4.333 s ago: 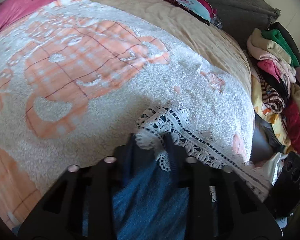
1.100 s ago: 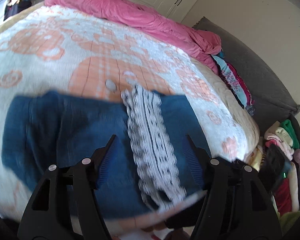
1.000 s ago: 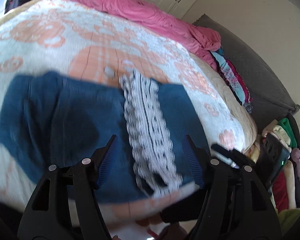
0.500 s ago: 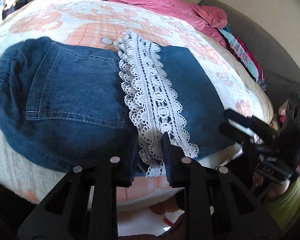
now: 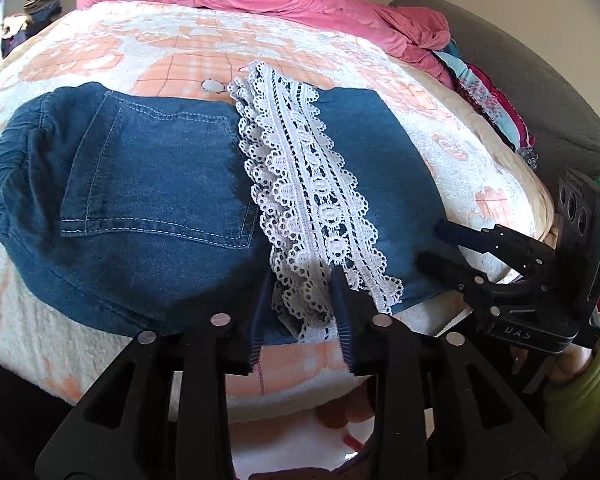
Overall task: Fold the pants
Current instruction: 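Move both tools to the elastic waistband end of the folded denim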
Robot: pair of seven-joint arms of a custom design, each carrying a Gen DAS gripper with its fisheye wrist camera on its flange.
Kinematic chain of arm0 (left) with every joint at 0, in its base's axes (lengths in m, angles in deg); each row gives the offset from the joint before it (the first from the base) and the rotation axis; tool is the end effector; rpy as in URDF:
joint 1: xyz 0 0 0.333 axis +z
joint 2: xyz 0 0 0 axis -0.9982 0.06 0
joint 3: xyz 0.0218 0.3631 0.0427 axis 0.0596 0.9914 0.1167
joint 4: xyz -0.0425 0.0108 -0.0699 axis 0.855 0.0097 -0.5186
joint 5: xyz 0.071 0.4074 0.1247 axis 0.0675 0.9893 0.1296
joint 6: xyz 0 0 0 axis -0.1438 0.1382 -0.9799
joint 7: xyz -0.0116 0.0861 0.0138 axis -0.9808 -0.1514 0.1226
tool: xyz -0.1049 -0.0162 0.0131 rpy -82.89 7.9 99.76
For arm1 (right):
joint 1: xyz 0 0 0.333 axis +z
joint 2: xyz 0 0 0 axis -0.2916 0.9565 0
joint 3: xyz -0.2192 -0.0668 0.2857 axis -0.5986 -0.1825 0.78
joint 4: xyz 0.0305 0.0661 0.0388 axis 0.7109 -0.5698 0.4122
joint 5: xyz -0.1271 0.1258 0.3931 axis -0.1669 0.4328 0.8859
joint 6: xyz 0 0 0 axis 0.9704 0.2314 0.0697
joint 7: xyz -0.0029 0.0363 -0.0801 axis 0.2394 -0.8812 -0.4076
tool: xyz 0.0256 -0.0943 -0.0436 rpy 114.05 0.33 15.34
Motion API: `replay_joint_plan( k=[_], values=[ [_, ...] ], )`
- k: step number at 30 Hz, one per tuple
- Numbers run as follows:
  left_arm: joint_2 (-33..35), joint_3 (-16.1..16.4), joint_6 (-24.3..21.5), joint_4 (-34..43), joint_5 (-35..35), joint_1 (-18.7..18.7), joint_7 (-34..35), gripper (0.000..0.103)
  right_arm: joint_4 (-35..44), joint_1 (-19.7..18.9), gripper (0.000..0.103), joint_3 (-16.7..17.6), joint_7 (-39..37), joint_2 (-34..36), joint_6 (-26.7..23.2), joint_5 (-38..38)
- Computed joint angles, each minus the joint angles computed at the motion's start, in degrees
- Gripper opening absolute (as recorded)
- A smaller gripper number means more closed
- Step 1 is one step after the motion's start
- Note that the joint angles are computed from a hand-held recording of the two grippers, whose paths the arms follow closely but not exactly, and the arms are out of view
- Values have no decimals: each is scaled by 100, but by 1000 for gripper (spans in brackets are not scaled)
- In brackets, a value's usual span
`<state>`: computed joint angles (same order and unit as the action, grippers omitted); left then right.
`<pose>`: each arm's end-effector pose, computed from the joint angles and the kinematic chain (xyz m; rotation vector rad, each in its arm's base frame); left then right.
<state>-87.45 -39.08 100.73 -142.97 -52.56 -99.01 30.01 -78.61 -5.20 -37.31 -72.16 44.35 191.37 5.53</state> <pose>0.4955 -0.2049 0.4198 -2.0517 1.7820 -0.9489 0.5989 0.1406 0.4146 -2.2159 0.9504 -0.2462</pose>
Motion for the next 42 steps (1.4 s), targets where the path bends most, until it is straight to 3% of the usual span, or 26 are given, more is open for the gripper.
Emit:
replay_joint_plan(
  k=[4, 6, 10, 12, 15, 21, 24, 29, 38, 42],
  values=[
    [-113, -85, 34, -17, 258, 91, -164, 36, 24, -59, 64, -29, 39, -30, -270, 148],
    [-161, -120, 38, -13, 438, 132, -287, 39, 101, -142, 71, -78, 154, -26, -651, 320],
    [-273, -285, 52, -20, 1008, 373, -751, 46, 247, -286, 72, -153, 406, 30, -1132, 645],
    [-313, -319, 61, -27, 1211, 448, -958, 50, 253, -303, 72, -155, 418, 11, -1112, 738],
    [-368, -475, 31, -4, 1656, 683, -1417, 59, 186, -274, 83, -133, 306, -65, -898, 880],
    [-617, -713, 79, -113, 2506, 1142, -2312, 72, 128, -182, 83, -106, 86, -116, -572, 970],
    [-781, -760, 169, -239, 2769, 1330, -2642, 78, 97, -118, 92, -72, -58, -116, -291, 1029],
    [-1161, -1061, 283, -500, 3178, 1920, -3242, 86, 92, -95, 94, -63, -251, -123, -240, 1223],
    [-1631, -1034, 812, -1166, 2830, 2446, -3342, 91, 105, 69, 95, 0, -73, -139, 132, 897],
    [-1661, -813, 942, -1378, 2504, 2373, -3151, 92, 225, 143, 95, 39, 189, -105, 144, 560]
  ],
)
